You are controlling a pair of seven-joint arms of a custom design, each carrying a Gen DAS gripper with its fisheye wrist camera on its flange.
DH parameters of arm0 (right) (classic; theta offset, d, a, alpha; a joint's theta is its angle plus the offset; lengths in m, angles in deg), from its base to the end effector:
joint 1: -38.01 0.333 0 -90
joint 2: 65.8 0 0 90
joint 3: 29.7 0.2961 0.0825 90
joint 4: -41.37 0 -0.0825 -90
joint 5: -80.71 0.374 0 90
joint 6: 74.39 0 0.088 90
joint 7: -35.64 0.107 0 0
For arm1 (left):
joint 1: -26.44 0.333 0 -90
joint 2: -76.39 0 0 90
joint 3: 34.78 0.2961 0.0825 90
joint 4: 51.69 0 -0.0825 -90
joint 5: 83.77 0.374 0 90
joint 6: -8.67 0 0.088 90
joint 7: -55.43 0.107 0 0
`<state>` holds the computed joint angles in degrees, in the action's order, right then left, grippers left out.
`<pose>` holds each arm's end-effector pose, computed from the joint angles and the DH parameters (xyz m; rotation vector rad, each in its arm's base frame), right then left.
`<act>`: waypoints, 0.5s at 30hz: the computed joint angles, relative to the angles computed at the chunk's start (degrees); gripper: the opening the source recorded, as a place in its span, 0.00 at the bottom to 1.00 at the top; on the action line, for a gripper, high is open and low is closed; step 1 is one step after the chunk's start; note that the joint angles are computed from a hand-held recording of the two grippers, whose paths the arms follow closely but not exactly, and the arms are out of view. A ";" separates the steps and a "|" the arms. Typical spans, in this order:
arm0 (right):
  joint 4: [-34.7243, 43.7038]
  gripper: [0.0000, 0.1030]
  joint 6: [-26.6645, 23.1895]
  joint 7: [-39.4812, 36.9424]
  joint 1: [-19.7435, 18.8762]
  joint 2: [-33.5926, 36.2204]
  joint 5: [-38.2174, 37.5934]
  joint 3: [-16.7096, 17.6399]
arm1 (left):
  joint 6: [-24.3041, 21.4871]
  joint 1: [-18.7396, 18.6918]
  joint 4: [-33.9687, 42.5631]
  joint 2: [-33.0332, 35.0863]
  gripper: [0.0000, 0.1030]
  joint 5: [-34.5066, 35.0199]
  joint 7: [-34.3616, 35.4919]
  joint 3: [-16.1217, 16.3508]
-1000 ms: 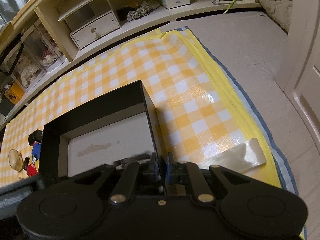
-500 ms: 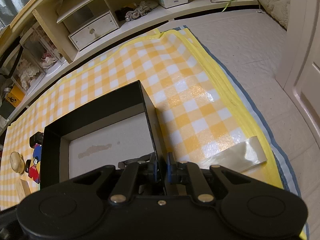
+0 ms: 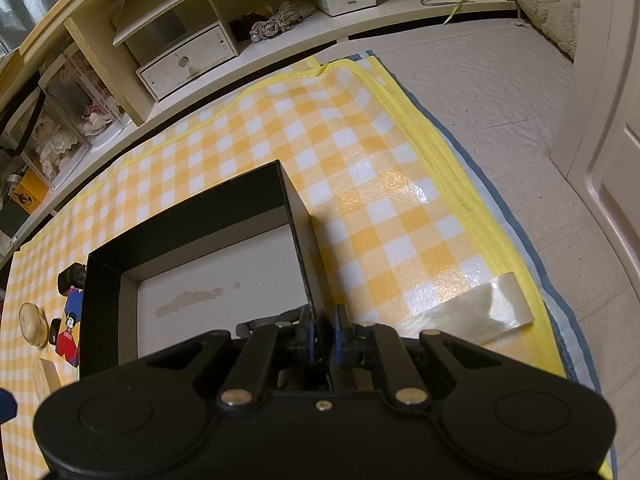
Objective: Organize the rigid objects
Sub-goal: 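Withdraw the left tool from the box back over the table objects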
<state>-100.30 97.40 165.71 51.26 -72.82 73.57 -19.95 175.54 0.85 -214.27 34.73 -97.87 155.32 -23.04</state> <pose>0.4604 0.2059 0.3992 -1.6179 1.9288 -0.2938 0.3607 -0.0737 0.4678 -1.6783 2.0345 -1.0616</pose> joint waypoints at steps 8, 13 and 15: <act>-0.03 0.10 -0.09 0.20 -0.13 -0.01 -0.51 0.01 | -2.90 3.69 -2.12 -5.20 1.00 3.45 0.24 -2.57; 0.02 0.10 -0.31 0.82 -0.26 -0.03 -1.15 0.18 | -3.99 5.04 -3.36 -8.27 1.00 4.89 0.86 -2.10; 0.19 0.10 -0.53 1.31 -0.38 0.03 -1.72 0.31 | -4.69 5.52 -3.68 -9.39 1.00 5.15 1.49 -1.49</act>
<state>-100.11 96.87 167.02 50.88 -72.79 71.85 -19.63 170.85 6.37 -217.95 25.33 -92.72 156.82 -24.53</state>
